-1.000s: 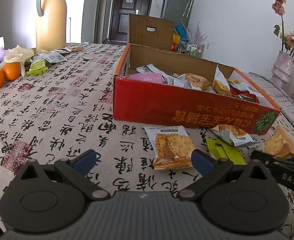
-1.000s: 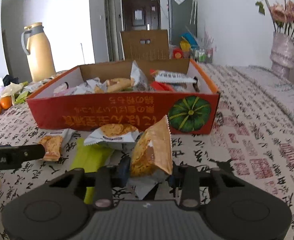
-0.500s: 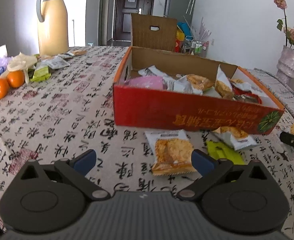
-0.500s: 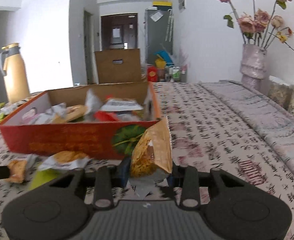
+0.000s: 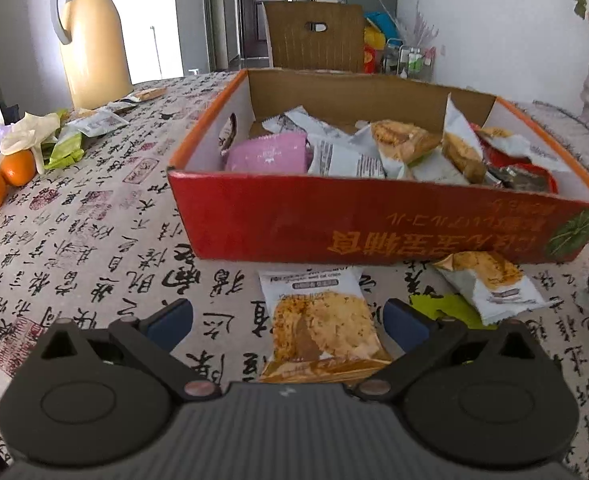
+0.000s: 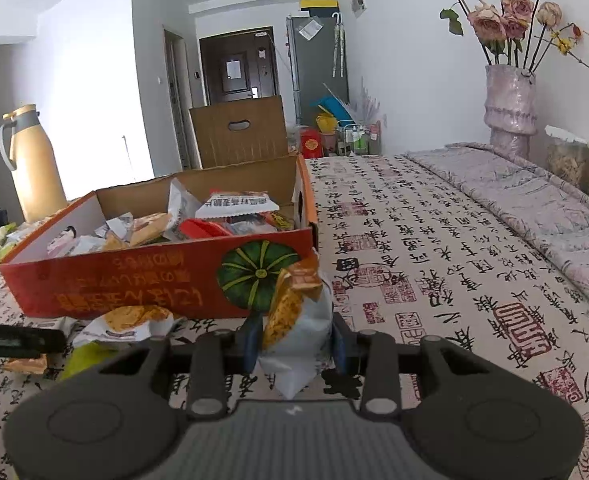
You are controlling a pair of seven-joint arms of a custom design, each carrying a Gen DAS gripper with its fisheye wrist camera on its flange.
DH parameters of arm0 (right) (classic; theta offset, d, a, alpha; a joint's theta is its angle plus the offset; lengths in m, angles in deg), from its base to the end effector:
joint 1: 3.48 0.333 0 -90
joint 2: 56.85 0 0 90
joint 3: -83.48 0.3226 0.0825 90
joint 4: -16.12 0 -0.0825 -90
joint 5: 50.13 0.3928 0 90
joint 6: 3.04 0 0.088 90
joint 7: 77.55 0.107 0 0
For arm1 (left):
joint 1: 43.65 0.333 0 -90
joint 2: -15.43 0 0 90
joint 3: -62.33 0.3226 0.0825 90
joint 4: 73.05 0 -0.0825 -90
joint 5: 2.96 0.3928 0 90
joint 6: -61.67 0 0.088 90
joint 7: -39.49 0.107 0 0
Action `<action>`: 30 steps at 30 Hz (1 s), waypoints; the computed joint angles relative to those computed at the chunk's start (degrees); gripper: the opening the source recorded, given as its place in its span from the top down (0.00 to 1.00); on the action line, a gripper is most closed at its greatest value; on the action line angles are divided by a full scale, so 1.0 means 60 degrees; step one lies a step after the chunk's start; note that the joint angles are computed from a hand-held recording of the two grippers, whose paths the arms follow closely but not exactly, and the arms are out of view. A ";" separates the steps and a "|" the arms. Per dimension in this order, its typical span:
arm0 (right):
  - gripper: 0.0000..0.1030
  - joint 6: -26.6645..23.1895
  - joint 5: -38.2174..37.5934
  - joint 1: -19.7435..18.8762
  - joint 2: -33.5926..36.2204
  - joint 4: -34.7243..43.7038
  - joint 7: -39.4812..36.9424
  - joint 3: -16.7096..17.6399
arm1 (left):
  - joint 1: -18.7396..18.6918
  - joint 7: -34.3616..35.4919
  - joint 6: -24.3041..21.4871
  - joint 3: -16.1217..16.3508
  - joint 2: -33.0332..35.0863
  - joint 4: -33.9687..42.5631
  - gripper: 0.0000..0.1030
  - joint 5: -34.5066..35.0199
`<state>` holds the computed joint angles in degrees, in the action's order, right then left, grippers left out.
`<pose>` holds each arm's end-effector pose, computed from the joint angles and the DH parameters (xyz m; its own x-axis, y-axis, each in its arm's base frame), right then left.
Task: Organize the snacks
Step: 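Grasp a cracker packet with the left gripper while the right holds its packet, then carry both cracker packets over the box and open both grippers inside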
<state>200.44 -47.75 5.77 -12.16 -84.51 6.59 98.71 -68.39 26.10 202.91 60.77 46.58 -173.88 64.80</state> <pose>0.6685 0.2552 0.2596 0.3603 -0.9248 -0.1219 -0.5138 -0.0876 -0.8534 0.6170 -0.3046 0.2729 0.4377 -0.8988 -0.0258 -0.6427 -0.2926 -0.7080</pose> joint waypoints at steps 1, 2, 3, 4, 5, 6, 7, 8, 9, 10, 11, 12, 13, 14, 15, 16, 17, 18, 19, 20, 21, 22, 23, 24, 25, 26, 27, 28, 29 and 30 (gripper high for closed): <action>0.67 0.0036 -0.0059 -0.0060 0.0009 -0.0016 0.0021 0.0061 | 0.0028 0.0065 0.0013 -0.0017 0.0059 0.0046 0.00 -0.0059; 0.67 0.0080 -0.0105 -0.0099 0.0010 -0.0042 0.0044 0.0101 | 0.0027 0.0033 0.0060 -0.0002 0.0092 0.0062 0.00 -0.0045; 0.67 0.0121 -0.0141 -0.0121 0.0008 -0.0064 0.0068 0.0124 | 0.0002 -0.0071 0.0114 0.0038 0.0097 0.0052 0.00 0.0034; 0.67 0.0159 -0.0182 -0.0144 0.0010 -0.0079 0.0094 0.0144 | -0.0012 -0.0078 0.0125 0.0053 0.0102 0.0053 0.00 0.0073; 0.67 0.0216 -0.0213 -0.0156 0.0005 -0.0115 0.0121 0.0152 | -0.0029 -0.0115 0.0142 0.0071 0.0103 0.0045 0.00 0.0129; 0.67 0.0252 -0.0251 -0.0167 0.0008 -0.0126 0.0148 0.0158 | -0.0043 -0.0140 0.0139 0.0080 0.0109 0.0048 0.00 0.0167; 0.67 0.0286 -0.0285 -0.0173 0.0008 -0.0139 0.0175 0.0160 | -0.0050 -0.0169 0.0171 0.0088 0.0106 0.0038 0.02 0.0220; 0.67 0.0308 -0.0312 -0.0173 0.0006 -0.0145 0.0202 0.0155 | -0.0053 -0.0267 0.0291 0.0111 0.0078 -0.0011 0.06 0.0345; 0.67 0.0339 -0.0340 -0.0173 0.0008 -0.0151 0.0227 0.0150 | -0.0063 -0.0346 0.0368 0.0132 0.0060 -0.0038 0.13 0.0472; 0.67 0.0377 -0.0371 -0.0176 0.0010 -0.0160 0.0253 0.0148 | -0.0105 -0.0469 0.0405 0.0163 0.0033 -0.0075 0.17 0.0651; 0.67 0.0420 -0.0402 -0.0181 0.0009 -0.0175 0.0280 0.0146 | -0.0145 -0.0602 0.0428 0.0183 0.0004 -0.0116 0.27 0.0835; 0.67 0.0480 -0.0435 -0.0187 0.0010 -0.0194 0.0309 0.0144 | -0.0174 -0.0764 0.0497 0.0205 -0.0036 -0.0175 0.40 0.1070; 0.68 0.0546 -0.0454 -0.0180 0.0011 -0.0210 0.0339 0.0132 | -0.0197 -0.0935 0.0543 0.0204 -0.0063 -0.0210 0.48 0.1271; 0.68 0.0619 -0.0485 -0.0185 0.0009 -0.0240 0.0375 0.0127 | -0.0203 -0.1255 0.0654 0.0224 -0.0126 -0.0297 0.57 0.1534; 0.69 0.0682 -0.0518 -0.0187 0.0010 -0.0258 0.0414 0.0120 | -0.0157 -0.1609 0.0867 0.0233 -0.0201 -0.0411 0.58 0.1807; 0.71 0.0711 -0.0567 -0.0201 0.0012 -0.0267 0.0459 0.0124 | -0.0107 -0.1799 0.0957 0.0208 -0.0234 -0.0459 0.59 0.1965; 0.72 0.0711 -0.0617 -0.0216 0.0013 -0.0262 0.0504 0.0130 | -0.0069 -0.1871 0.0939 0.0163 -0.0243 -0.0468 0.59 0.2023; 0.72 0.0725 -0.0643 -0.0212 0.0014 -0.0263 0.0538 0.0117 | -0.0033 -0.1885 0.0919 0.0120 -0.0240 -0.0458 0.59 0.2063; 0.73 0.0736 -0.0677 -0.0212 0.0016 -0.0263 0.0568 0.0110 | -0.0016 -0.1893 0.0892 0.0088 -0.0237 -0.0452 0.59 0.2117; 0.73 0.0757 -0.0707 -0.0211 0.0021 -0.0259 0.0594 0.0102 | -0.0006 -0.1873 0.0843 0.0056 -0.0227 -0.0435 0.59 0.2148; 0.74 0.0821 -0.0765 -0.0235 0.0031 -0.0271 0.0629 0.0118 | 0.0005 -0.1871 0.0808 0.0035 -0.0226 -0.0428 0.59 0.2184; 0.74 0.0912 -0.0825 -0.0257 0.0042 -0.0292 0.0666 0.0129 | -0.0003 -0.1929 0.0779 0.0024 -0.0236 -0.0432 0.59 0.2260; 0.75 0.0998 -0.0884 -0.0276 0.0040 -0.0328 0.0708 0.0134 | -0.0013 -0.2023 0.0743 0.0021 -0.0269 -0.0477 0.59 0.2359; 0.75 0.1080 -0.0928 -0.0279 0.0046 -0.0344 0.0752 0.0127 | -0.0031 -0.2112 0.0676 0.0010 -0.0288 -0.0495 0.59 0.2449; 0.75 0.1147 -0.0946 -0.0264 0.0047 -0.0358 0.0793 0.0104 | -0.0030 -0.2198 0.0635 -0.0004 -0.0315 -0.0523 0.59 0.2536; 0.75 0.1187 -0.0954 -0.0245 0.0036 -0.0379 0.0833 0.0075 | -0.0043 -0.2274 0.0552 -0.0024 -0.0343 -0.0549 0.59 0.2607; 0.75 0.1220 -0.0925 -0.0208 0.0031 -0.0383 0.0867 0.0030 | -0.0044 -0.2328 0.0486 -0.0049 -0.0377 -0.0582 0.59 0.2665; 0.75 0.1250 -0.0911 -0.0180 0.0028 -0.0390 0.0900 -0.0003 | -0.0038 -0.2356 0.0436 -0.0081 -0.0404 -0.0606 0.59 0.2710; 0.75 0.1298 -0.0908 -0.0158 0.0030 -0.0398 0.0928 -0.0031 | -0.0030 -0.2373 0.0396 -0.0112 -0.0437 -0.0638 0.59 0.2751; 0.75 0.1364 -0.0915 -0.0138 0.0026 -0.0416 0.0946 -0.0060 | -0.0030 -0.2397 0.0353 -0.0142 -0.0477 -0.0678 0.59 0.2803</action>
<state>208.63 -53.23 4.94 -12.01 -87.01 12.27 98.35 -68.57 11.72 205.03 59.92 43.72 -177.94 81.62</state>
